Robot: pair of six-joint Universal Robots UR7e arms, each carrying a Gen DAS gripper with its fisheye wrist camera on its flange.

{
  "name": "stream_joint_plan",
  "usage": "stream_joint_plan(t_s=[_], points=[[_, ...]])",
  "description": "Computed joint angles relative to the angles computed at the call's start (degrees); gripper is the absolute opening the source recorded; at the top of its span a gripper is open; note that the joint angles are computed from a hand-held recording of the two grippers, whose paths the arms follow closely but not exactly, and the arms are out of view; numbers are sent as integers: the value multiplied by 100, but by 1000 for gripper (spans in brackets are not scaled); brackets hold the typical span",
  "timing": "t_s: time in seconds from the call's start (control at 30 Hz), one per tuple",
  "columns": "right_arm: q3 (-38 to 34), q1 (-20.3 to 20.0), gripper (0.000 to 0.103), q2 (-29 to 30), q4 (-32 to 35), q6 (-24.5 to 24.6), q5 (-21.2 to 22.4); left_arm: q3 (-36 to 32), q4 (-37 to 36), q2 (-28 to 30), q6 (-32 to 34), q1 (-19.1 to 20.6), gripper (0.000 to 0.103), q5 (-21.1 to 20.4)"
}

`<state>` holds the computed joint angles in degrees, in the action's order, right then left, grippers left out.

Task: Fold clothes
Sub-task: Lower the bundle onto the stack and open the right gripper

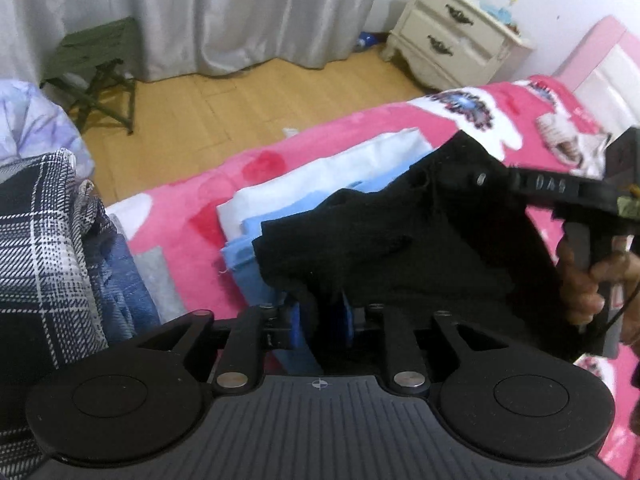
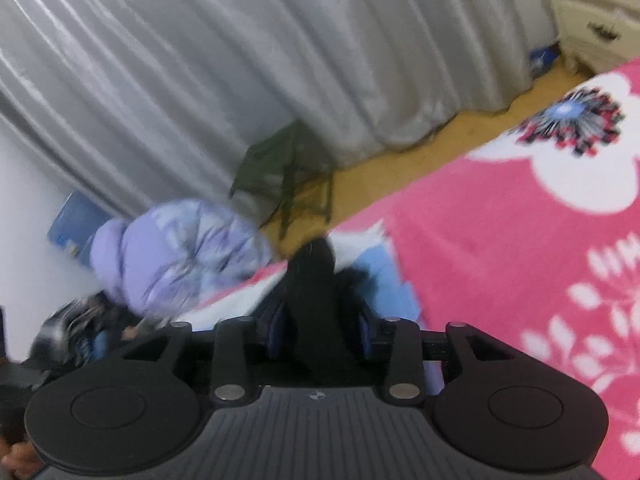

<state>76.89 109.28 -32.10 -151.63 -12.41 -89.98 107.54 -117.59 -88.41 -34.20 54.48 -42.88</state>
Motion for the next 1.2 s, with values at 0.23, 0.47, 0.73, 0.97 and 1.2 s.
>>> stream_joint_plan(t_s=[0.23, 0.47, 0.73, 0.97, 1.2], points=[[522, -141, 43, -236, -1320, 423, 98, 154, -314, -49, -111, -128, 31, 489], [948, -25, 42, -782, -1383, -472, -87, 285, -849, -206, -399, -272, 31, 884], [1014, 379, 34, -1005, -3, -2205, -240, 894, -2537, -195, 976, -891, 44, 2332], [301, 564, 23, -113, 91, -2142, -976, 492, -942, 21, 705, -476, 44, 129], [93, 393, 26, -153, -1010, -1058, -1336, 24, 77, 426, 227, -196, 43, 68]])
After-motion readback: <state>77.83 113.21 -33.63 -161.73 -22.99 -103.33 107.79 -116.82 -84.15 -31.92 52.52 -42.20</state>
